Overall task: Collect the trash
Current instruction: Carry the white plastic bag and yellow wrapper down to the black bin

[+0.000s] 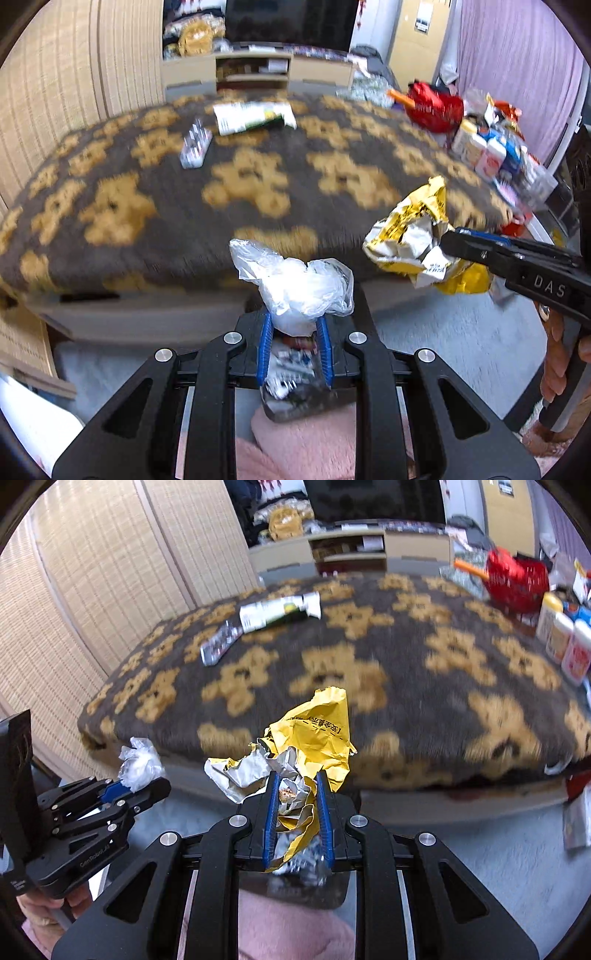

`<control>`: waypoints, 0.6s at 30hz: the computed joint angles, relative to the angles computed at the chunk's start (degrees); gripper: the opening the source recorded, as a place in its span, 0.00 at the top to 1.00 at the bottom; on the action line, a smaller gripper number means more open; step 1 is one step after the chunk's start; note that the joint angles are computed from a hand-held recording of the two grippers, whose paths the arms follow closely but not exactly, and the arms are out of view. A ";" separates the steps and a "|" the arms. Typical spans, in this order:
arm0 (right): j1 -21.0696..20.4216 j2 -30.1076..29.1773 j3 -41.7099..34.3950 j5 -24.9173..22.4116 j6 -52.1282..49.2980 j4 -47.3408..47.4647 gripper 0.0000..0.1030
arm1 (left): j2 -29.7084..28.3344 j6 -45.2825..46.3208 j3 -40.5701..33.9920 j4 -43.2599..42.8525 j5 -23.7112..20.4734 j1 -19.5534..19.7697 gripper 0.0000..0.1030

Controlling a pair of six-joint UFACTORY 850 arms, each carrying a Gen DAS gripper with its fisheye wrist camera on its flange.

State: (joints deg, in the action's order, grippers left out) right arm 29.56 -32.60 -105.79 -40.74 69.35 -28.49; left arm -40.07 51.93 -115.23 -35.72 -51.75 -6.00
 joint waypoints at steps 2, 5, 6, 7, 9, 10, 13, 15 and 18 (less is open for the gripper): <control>0.38 -0.13 1.45 0.35 -0.63 2.27 0.79 | 0.41 0.09 2.41 1.07 -0.11 -0.26 0.80; 0.45 -0.96 2.52 0.63 -2.24 5.43 0.79 | 0.60 0.08 4.90 2.56 -0.20 -0.60 0.81; 0.41 -1.43 2.66 0.59 -2.83 6.55 0.79 | 0.56 -0.19 5.51 3.06 -0.25 -0.70 0.81; 0.37 -1.69 2.89 0.62 -3.07 7.22 0.79 | 0.28 -0.75 5.95 3.82 -0.44 -0.79 0.81; 0.13 -2.13 3.31 0.75 -3.89 8.89 0.79 | -0.20 -1.64 6.43 5.01 -0.54 -0.96 0.81; 0.05 -2.66 3.19 0.45 -4.28 9.62 0.79 | -0.69 -2.34 6.47 5.88 -0.69 -1.07 0.81; -0.16 -4.09 2.57 -0.41 -5.39 11.40 0.79 | -2.04 -3.76 6.07 7.65 -1.43 -1.39 0.81; -0.34 -4.90 2.09 -0.62 -5.83 12.44 0.78 | -3.06 -4.55 5.58 8.43 -2.40 -1.61 0.81; -0.66 -6.26 1.07 -1.21 -6.79 14.01 0.77 | -4.14 -5.22 4.92 9.18 -3.28 -1.87 0.80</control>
State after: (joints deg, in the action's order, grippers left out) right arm 28.90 -38.87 -104.73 -41.95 62.56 -14.49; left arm -44.21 46.71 -110.31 -26.54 -55.03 -7.87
